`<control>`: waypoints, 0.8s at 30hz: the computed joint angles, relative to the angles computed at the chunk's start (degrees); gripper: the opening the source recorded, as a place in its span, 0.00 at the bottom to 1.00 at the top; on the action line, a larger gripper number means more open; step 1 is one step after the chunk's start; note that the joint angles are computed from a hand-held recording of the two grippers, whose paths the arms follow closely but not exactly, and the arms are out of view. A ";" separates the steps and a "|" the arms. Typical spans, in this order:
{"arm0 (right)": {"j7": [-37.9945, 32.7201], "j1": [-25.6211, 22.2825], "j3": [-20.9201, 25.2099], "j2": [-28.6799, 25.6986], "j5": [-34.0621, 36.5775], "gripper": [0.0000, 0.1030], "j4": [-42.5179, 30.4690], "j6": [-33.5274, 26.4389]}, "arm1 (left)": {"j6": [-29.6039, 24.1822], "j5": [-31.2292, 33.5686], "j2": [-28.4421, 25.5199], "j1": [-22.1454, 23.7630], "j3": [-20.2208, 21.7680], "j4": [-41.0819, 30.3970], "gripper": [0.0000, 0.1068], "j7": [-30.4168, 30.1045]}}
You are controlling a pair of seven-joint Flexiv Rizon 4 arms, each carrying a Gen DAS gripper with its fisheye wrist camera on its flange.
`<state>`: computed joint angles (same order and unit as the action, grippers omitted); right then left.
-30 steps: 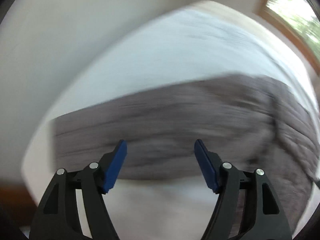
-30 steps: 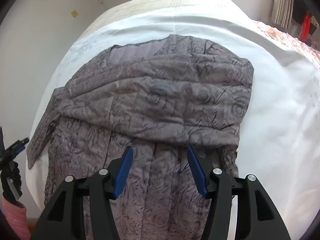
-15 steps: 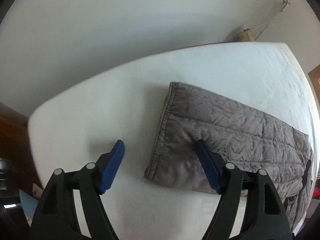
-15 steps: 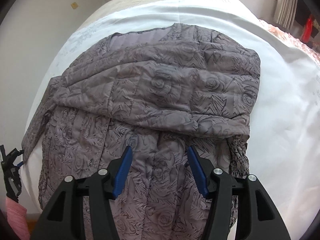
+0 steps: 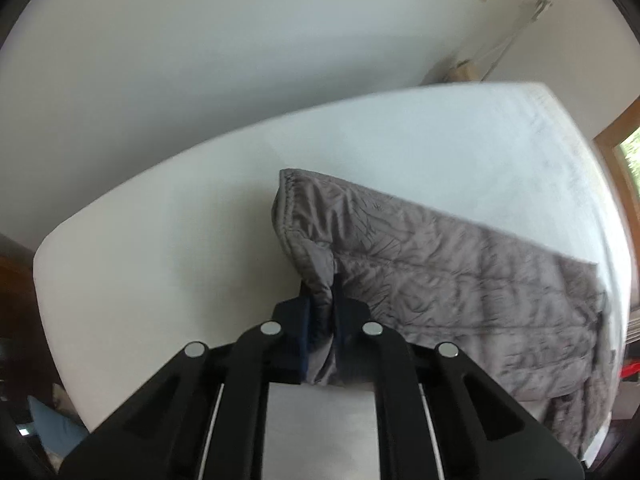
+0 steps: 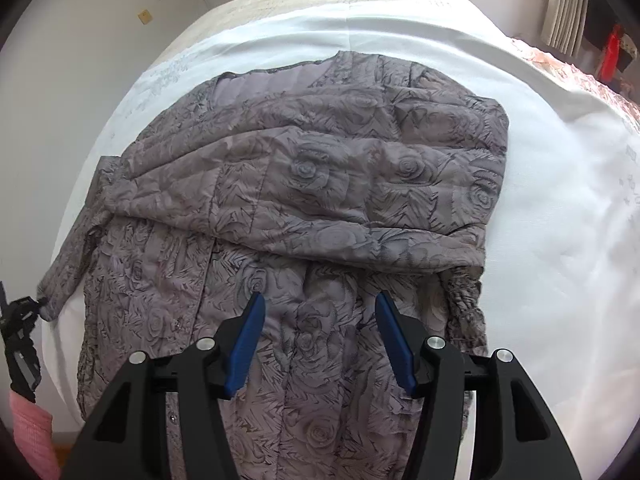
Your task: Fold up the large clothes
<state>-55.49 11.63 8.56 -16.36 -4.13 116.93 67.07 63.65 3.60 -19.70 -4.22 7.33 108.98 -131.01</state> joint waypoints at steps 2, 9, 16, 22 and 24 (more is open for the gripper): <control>0.17 -0.15 -0.19 0.59 -0.09 0.56 0.56 0.27 | 1.48 2.14 0.93 -1.62 0.65 -1.14 0.05 -2.14; 0.19 -0.81 -0.08 1.55 0.71 0.56 1.92 1.47 | 6.97 1.41 1.10 -4.07 -3.60 -7.60 0.05 2.38; -0.16 -1.32 0.07 1.73 1.86 0.56 2.86 2.55 | 8.20 -5.63 -5.73 -7.73 -11.80 -19.25 0.04 15.88; -0.49 -1.74 0.24 1.55 2.89 0.56 3.16 3.44 | 3.77 -10.40 -16.59 -13.73 -15.19 -33.93 0.04 25.51; -0.62 -1.74 0.23 1.53 2.85 0.56 3.32 3.49 | 1.23 -11.82 -20.44 -15.47 -15.87 -39.28 0.04 28.35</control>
